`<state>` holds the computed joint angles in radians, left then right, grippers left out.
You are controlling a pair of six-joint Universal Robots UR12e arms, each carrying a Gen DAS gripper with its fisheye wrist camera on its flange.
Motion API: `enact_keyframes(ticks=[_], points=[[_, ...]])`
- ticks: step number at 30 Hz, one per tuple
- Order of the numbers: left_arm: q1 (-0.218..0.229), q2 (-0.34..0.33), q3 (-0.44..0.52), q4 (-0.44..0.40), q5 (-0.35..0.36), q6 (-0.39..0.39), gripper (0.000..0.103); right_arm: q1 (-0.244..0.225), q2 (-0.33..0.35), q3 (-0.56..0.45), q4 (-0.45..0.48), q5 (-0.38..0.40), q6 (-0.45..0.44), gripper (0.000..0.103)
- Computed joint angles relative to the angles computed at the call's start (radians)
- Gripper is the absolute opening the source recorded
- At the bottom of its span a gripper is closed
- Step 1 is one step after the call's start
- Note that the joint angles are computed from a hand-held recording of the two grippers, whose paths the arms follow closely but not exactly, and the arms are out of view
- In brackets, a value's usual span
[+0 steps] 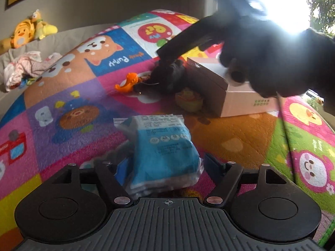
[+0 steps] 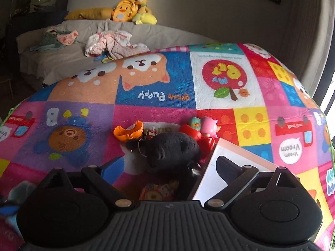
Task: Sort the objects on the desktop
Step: 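Grasp the blue wipes pack with the left gripper while the right gripper grasps the black plush toy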
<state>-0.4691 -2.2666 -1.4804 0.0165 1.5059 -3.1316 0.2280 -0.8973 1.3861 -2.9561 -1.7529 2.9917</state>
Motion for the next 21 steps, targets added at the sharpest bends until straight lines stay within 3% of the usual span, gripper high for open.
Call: enact_keyframes(ticks=[4, 5, 8, 10, 14, 17, 21], points=[[0.007, -0.003, -0.005, 0.027, -0.012, -0.045, 0.085, 0.022, 0.112, -0.188, 0.184, -0.127, -0.045, 0.099], [0.010, -0.003, -0.006, 0.030, -0.018, -0.060, 0.086, 0.025, 0.131, -0.234, 0.278, -0.146, -0.029, 0.099], [0.017, -0.002, -0.012, 0.041, -0.037, -0.094, 0.089, 0.033, 0.164, -0.305, 0.408, -0.201, -0.031, 0.088], [0.021, -0.003, -0.015, 0.053, -0.054, -0.101, 0.094, 0.036, 0.160, -0.292, 0.389, -0.205, -0.062, 0.085], [0.020, -0.005, -0.015, 0.069, -0.046, -0.100, 0.095, 0.031, 0.105, -0.202, 0.295, -0.160, -0.069, 0.082], [0.019, -0.006, -0.012, 0.065, -0.036, -0.108, 0.095, 0.012, 0.012, -0.077, 0.139, -0.037, -0.064, 0.081], [0.009, -0.005, -0.007, 0.064, 0.012, -0.103, 0.096, -0.029, -0.133, 0.123, -0.044, 0.152, 0.007, 0.082]])
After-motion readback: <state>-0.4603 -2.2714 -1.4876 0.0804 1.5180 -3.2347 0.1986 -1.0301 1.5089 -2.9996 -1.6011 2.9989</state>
